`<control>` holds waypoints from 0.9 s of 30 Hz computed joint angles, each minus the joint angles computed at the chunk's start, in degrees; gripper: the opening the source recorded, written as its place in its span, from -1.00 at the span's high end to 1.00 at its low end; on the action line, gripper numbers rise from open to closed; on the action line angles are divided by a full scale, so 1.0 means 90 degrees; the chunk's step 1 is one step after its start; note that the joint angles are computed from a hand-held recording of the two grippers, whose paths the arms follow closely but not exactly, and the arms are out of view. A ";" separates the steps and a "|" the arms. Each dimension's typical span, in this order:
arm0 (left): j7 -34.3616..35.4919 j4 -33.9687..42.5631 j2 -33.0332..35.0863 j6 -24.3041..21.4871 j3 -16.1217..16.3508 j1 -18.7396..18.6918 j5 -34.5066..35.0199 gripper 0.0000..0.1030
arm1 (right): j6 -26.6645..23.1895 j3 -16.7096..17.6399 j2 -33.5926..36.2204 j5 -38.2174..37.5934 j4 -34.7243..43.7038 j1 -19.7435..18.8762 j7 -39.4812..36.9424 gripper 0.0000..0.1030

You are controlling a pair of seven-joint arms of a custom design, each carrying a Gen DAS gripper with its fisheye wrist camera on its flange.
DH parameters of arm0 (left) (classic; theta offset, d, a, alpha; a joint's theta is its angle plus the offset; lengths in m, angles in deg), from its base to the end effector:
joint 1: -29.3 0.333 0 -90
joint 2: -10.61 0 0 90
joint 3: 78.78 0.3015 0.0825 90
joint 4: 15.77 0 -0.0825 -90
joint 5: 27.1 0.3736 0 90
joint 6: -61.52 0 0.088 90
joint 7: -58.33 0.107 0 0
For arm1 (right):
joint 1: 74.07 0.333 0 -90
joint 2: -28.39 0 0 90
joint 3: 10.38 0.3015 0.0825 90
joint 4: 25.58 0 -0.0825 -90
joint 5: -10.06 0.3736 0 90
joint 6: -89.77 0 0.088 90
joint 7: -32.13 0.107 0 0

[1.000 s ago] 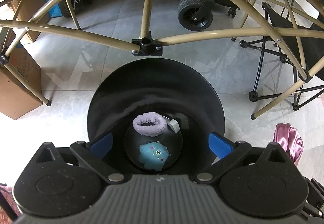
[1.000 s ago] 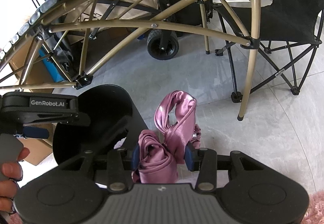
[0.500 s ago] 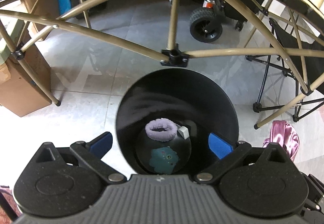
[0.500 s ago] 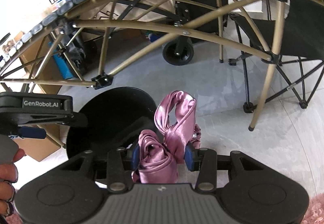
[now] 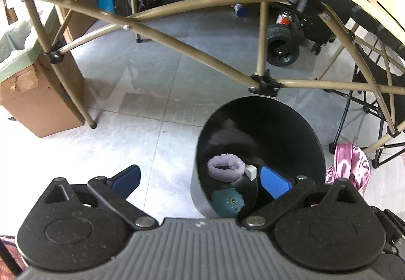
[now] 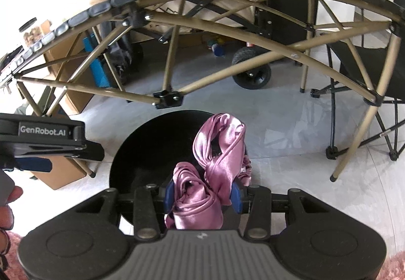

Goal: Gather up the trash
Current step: 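Move the right tool over the bin holding the pink scrunchie, then open the right tool to drop the pink scrunchie into the bin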

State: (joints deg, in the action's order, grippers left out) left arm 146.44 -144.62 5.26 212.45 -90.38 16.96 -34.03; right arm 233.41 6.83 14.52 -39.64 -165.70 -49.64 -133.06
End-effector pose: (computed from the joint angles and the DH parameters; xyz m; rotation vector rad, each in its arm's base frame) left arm 0.4928 -0.2174 0.4479 -1.7088 2.3102 -0.6420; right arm 0.3489 0.3197 0.4076 -1.3456 2.1499 -0.6282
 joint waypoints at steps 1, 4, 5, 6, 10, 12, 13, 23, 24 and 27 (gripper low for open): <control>0.0013 0.0002 -0.0004 -0.0021 0.0022 0.0017 -0.0012 -1.00 | -0.0010 0.0006 0.0068 -0.0019 0.0071 -0.0003 -0.0028 0.19; 0.0105 -0.0008 -0.0022 -0.0054 0.0090 0.0075 -0.0095 -1.00 | -0.0064 -0.0006 0.0255 -0.0060 0.0271 0.0033 -0.0115 0.19; 0.0139 -0.0019 -0.0033 -0.0055 0.0109 0.0095 -0.0126 -1.00 | -0.0071 -0.0022 0.0328 -0.0074 0.0340 0.0052 -0.0142 0.19; 0.0176 -0.0032 -0.0043 -0.0056 0.0129 0.0116 -0.0162 -1.00 | -0.0081 -0.0039 0.0418 -0.0095 0.0422 0.0071 -0.0164 0.19; 0.0216 -0.0061 -0.0058 -0.0084 0.0183 0.0216 -0.0193 -1.00 | -0.0097 -0.0150 0.0708 -0.0169 0.0685 0.0180 -0.0261 0.19; 0.0174 -0.0055 -0.0047 -0.0126 0.0203 0.0276 -0.0156 -1.00 | -0.0119 -0.0202 0.0843 -0.0214 0.0813 0.0239 -0.0297 0.19; 0.0163 -0.0057 -0.0043 -0.0141 0.0212 0.0301 -0.0151 -1.00 | -0.0142 -0.0229 0.0903 -0.0224 0.0878 0.0273 -0.0321 0.19; 0.0264 -0.0090 -0.0055 -0.0237 0.0289 0.0468 -0.0200 -1.00 | -0.0209 -0.0519 0.1424 -0.0081 0.1371 0.0527 -0.0535 0.19; 0.0265 -0.0092 -0.0057 -0.0247 0.0289 0.0477 -0.0195 -1.00 | -0.0210 -0.0543 0.1458 -0.0061 0.1402 0.0544 -0.0552 0.19; 0.0241 -0.0090 -0.0048 -0.0277 0.0291 0.0506 -0.0170 -1.00 | -0.0214 -0.0599 0.1563 -0.0006 0.1492 0.0595 -0.0608 0.19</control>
